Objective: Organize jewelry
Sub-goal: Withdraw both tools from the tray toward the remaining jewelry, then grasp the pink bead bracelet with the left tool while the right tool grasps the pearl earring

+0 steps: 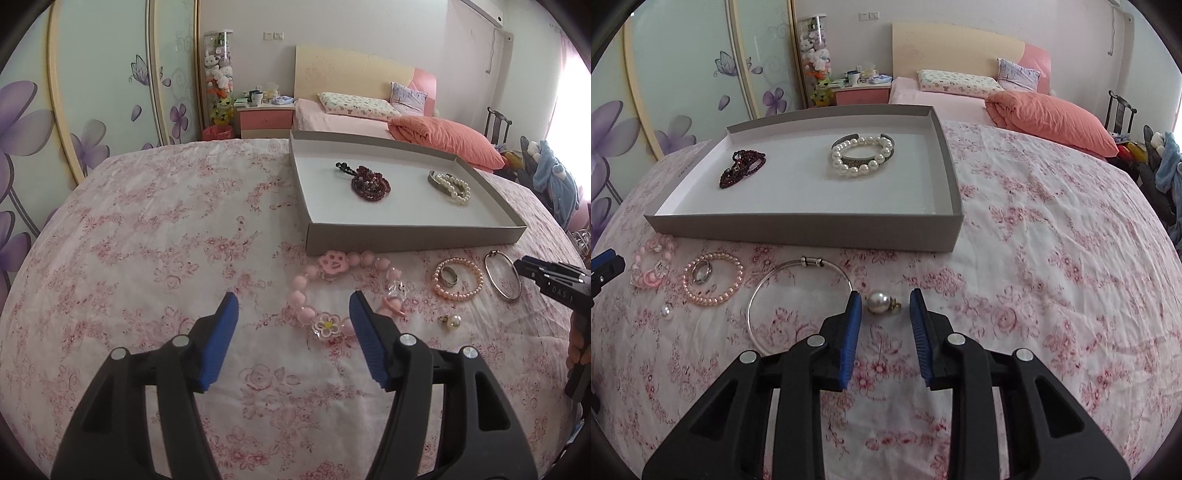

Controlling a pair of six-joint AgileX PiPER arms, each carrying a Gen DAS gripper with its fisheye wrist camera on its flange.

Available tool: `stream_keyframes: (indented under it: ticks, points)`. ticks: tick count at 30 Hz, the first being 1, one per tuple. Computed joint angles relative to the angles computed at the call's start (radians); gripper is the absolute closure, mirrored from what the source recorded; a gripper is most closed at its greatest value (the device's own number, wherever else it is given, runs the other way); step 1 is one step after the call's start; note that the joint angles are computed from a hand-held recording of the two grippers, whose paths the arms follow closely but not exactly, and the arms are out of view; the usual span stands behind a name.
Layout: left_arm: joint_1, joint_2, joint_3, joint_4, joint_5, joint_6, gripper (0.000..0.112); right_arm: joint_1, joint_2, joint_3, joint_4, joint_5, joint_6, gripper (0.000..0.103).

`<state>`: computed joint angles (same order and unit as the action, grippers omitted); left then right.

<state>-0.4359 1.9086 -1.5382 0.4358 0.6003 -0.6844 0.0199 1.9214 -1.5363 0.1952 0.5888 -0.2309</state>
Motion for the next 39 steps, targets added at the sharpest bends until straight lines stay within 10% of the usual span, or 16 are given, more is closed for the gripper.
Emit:
stream_keyframes:
  ticks: [17, 25, 39]
  points:
    - [0.001, 0.144, -0.214, -0.065, 0.154, 0.082, 0.052, -0.004, -0.001, 0.002, -0.065, -0.008, 0.093, 0.082]
    - [-0.003, 0.192, -0.286, -0.064, 0.208, 0.097, 0.085, -0.008, 0.000, 0.000, -0.048, -0.006, 0.082, 0.082]
    - [-0.011, 0.178, -0.262, -0.047, 0.198, 0.094, 0.096, -0.008, -0.002, 0.002, -0.047, -0.006, 0.082, 0.082]
